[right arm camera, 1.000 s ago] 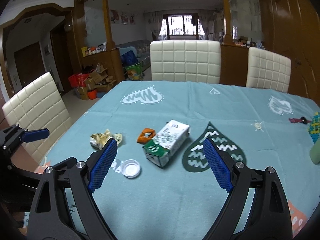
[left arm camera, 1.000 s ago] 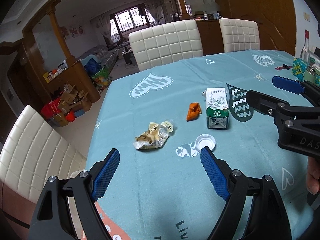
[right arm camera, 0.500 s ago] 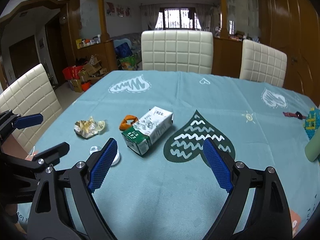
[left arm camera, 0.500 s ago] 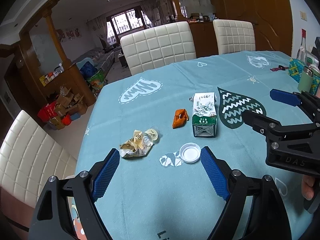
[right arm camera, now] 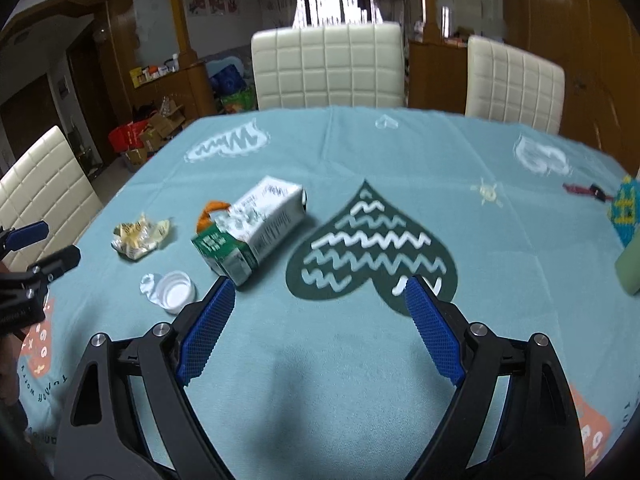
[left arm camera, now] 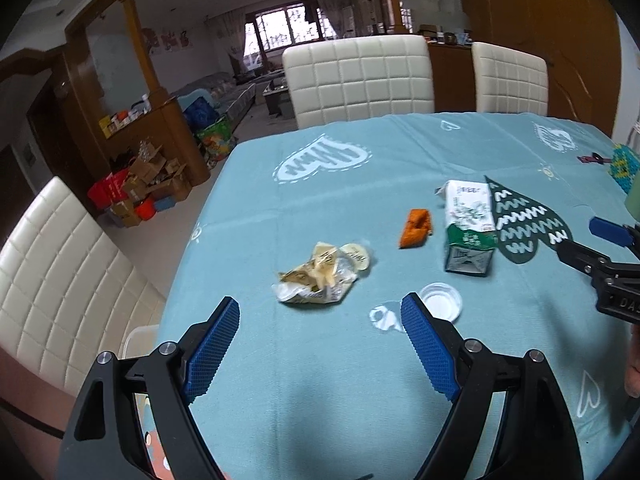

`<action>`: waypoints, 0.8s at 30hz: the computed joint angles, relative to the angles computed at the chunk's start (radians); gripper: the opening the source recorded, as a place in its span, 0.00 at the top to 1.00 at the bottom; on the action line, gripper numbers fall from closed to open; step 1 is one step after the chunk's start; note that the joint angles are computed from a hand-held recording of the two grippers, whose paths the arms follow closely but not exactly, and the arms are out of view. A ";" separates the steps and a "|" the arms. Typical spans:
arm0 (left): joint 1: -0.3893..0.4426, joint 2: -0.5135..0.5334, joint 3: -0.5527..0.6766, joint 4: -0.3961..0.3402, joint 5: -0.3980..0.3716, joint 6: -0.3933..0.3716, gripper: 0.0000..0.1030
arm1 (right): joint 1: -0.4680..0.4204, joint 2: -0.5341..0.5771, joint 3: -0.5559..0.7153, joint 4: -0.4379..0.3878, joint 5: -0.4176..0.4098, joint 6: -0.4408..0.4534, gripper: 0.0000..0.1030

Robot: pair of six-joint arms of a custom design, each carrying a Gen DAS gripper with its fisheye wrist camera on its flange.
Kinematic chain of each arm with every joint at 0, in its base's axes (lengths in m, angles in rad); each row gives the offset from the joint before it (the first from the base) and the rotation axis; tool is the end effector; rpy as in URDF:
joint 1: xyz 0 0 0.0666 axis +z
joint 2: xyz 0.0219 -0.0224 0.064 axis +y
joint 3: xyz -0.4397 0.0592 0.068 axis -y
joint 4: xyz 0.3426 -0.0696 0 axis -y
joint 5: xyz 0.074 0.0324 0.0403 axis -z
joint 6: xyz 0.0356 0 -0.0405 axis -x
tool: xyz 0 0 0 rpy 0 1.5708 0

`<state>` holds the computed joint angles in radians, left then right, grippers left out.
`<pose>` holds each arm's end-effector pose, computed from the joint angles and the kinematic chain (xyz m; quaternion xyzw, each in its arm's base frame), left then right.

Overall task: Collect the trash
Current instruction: 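Grasp the green-white milk carton with the right gripper while the left grasps the gold wrapper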

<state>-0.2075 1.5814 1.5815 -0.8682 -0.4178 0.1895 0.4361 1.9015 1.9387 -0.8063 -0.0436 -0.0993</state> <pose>0.4979 -0.0905 0.4882 -0.0631 0.9191 0.1245 0.3685 0.5886 0.2756 0.4608 -0.1627 0.9061 0.1225 0.3709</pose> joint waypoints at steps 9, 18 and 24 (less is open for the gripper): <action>0.062 0.023 -0.027 0.016 0.066 0.017 0.21 | 0.028 0.068 0.101 -0.093 0.022 0.020 0.17; 0.120 0.060 -0.004 0.031 0.153 0.000 0.21 | 0.103 0.193 0.337 -0.202 0.074 0.052 0.07; 0.126 0.131 0.063 0.026 0.169 -0.031 0.21 | 0.119 0.331 0.586 -0.379 0.122 0.027 0.08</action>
